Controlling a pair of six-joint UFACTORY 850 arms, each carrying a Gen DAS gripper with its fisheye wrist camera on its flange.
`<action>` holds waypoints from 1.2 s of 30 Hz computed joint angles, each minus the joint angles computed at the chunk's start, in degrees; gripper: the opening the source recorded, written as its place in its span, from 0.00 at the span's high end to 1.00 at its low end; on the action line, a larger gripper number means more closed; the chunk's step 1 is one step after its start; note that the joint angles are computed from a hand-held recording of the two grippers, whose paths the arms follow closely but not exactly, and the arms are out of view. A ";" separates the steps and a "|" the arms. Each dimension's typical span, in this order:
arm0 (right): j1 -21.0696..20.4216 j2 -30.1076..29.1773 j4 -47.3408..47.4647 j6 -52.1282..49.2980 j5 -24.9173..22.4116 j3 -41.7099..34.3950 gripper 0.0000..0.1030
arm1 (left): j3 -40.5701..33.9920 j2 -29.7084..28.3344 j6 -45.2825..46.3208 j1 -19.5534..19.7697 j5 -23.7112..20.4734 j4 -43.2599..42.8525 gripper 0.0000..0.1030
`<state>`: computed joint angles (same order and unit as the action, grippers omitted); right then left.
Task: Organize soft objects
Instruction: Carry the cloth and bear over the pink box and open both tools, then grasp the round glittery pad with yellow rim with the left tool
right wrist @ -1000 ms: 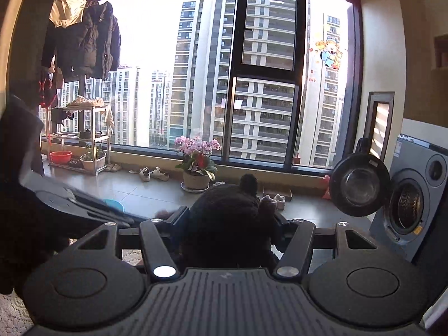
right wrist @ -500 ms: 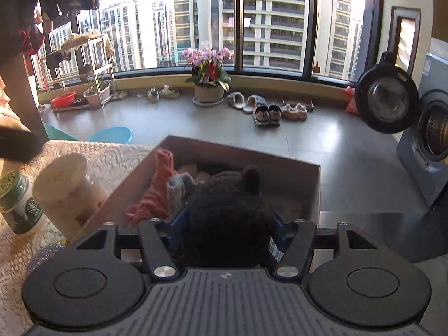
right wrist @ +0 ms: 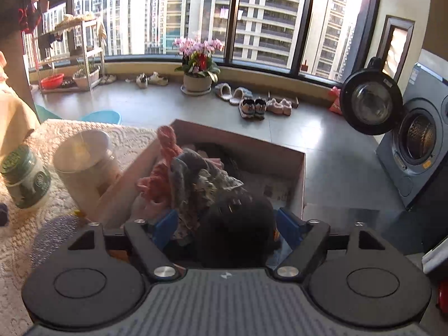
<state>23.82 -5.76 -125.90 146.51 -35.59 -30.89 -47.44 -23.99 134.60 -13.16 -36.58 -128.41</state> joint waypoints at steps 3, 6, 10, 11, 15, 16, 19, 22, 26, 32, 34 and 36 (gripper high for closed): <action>4.84 3.08 0.80 2.58 -3.84 3.19 0.19 | -0.04 -2.29 -0.88 1.14 -2.08 -0.99 0.85; 9.42 3.78 -0.45 6.73 -6.16 5.16 0.19 | -0.80 -4.22 -6.05 2.64 -3.97 2.03 0.85; 12.80 -0.15 -3.58 8.83 -4.39 3.30 0.64 | -1.48 -5.79 -10.40 4.25 -6.46 4.01 0.85; 12.85 -1.45 -4.22 9.36 -3.19 2.34 0.68 | -1.89 -6.11 -11.45 4.38 -6.46 4.51 0.85; 12.05 -8.10 -5.72 11.82 -0.65 -2.53 0.68 | -3.41 -7.35 -15.21 4.65 -6.42 7.72 0.85; 11.54 -9.59 -6.86 13.36 -0.14 -3.28 0.68 | -3.76 -7.56 -15.82 4.42 -5.72 8.12 0.85; 10.34 -12.58 -10.69 17.71 1.28 -4.76 0.68 | -4.34 -8.19 -16.06 3.95 -4.02 8.18 0.82; 10.51 -13.26 -11.59 19.01 -0.15 -4.66 0.68 | -4.26 -8.59 -15.86 3.99 -5.14 7.55 0.82; 10.72 -13.21 -11.41 19.65 -0.21 -4.50 0.68 | -5.54 -10.10 -20.88 4.35 -8.56 12.15 0.72; 10.04 -12.53 -15.00 23.67 0.02 -3.53 0.68 | -5.06 -9.27 -24.41 5.71 -13.25 17.87 0.64; 9.83 -12.05 -16.43 24.93 0.13 -2.95 0.68 | -4.44 -8.74 -23.78 6.04 -15.41 17.85 0.64; 9.91 -11.74 -17.25 25.49 -0.14 -2.46 0.68 | -4.24 -8.40 -22.30 5.52 -15.61 16.88 0.63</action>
<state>33.73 -17.50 -143.15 171.99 -35.73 -33.35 -51.68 -32.39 112.30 -7.64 -52.18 -111.53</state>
